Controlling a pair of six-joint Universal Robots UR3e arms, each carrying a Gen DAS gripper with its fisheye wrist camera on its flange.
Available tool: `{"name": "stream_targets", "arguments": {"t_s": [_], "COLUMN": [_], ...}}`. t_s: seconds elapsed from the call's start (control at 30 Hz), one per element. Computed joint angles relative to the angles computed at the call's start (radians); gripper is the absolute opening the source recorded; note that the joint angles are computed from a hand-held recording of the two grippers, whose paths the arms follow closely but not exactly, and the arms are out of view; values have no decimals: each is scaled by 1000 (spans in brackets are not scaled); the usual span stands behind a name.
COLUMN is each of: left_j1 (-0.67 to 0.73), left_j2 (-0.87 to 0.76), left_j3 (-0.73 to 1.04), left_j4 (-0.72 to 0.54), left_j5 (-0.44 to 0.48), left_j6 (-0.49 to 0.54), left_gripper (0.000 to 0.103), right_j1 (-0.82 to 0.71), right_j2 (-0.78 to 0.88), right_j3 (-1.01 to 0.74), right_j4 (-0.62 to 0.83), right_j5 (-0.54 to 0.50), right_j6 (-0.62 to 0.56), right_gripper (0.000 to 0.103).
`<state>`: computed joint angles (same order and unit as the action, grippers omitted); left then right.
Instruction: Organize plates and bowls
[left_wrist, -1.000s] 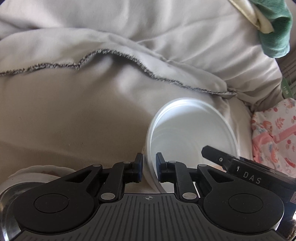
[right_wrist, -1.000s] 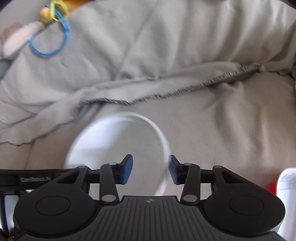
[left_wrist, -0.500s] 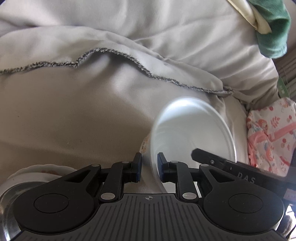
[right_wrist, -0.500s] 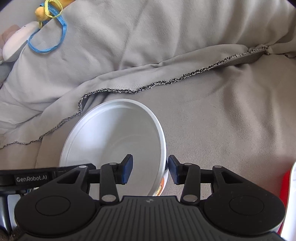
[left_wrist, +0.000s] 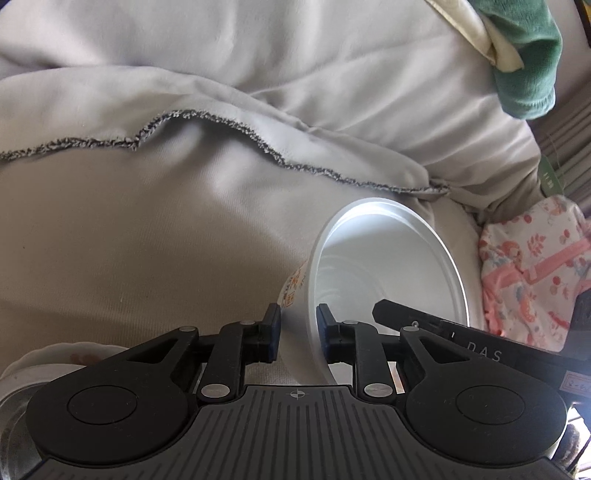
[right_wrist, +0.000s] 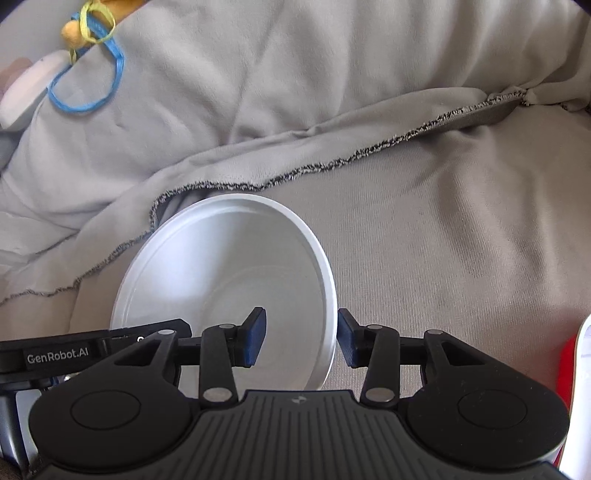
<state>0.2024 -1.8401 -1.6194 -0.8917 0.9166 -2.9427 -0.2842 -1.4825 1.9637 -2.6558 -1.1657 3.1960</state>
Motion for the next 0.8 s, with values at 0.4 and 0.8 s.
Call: {"name": "stream_targets", "arguments": {"t_s": [0.4, 0.8], "left_j1": [-22, 84], "left_j2": [-47, 330], "left_j3": [-4, -181], "left_j4": [68, 41], "left_j5": [43, -165], "left_j6": [-63, 19], "left_gripper": [23, 28], "right_j1": [-11, -70], "right_j2": [20, -279], "right_j3": [-9, 139], "right_j4": [23, -55], "right_j5": [26, 52], "right_j6": [-6, 51], "right_gripper": [41, 36]}}
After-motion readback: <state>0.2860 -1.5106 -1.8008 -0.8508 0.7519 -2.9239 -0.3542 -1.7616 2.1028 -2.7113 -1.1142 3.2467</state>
